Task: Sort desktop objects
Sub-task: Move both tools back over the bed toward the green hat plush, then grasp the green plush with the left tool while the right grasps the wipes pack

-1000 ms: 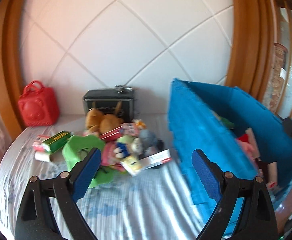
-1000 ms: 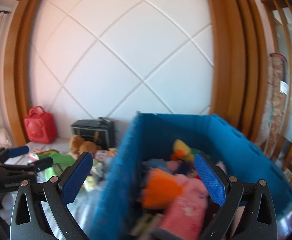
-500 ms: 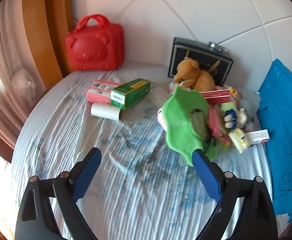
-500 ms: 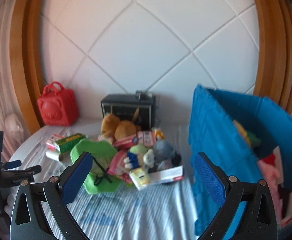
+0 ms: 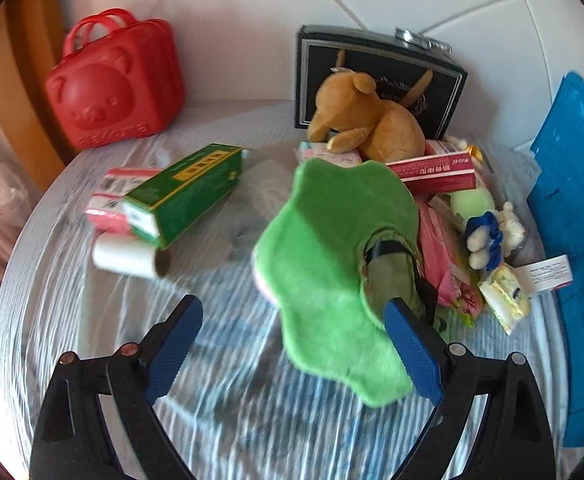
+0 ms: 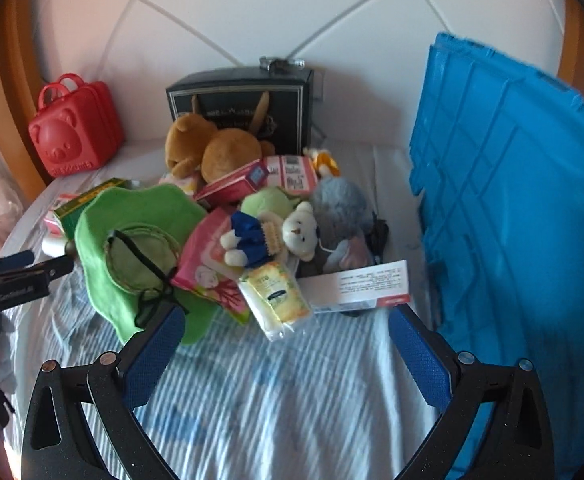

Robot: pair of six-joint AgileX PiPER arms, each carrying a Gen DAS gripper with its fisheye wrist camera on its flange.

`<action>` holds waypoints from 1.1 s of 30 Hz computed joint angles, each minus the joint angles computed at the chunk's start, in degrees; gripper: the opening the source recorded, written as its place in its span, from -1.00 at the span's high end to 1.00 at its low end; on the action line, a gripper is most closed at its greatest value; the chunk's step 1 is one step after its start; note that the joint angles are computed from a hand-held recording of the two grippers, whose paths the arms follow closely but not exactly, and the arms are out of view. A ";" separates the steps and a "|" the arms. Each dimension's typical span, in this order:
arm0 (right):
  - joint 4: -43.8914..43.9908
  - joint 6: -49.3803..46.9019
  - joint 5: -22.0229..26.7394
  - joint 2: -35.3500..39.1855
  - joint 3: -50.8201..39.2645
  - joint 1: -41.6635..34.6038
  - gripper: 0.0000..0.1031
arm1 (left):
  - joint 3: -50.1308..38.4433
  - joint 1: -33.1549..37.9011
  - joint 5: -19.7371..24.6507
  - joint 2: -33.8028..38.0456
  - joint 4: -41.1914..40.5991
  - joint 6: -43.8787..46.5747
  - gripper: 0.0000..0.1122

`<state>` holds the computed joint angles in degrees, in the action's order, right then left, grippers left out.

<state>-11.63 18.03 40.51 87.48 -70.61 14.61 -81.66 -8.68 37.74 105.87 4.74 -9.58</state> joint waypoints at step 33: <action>11.98 -10.04 -8.01 6.87 3.47 -2.94 0.40 | 10.61 -2.00 -6.28 -7.55 -2.63 1.32 0.75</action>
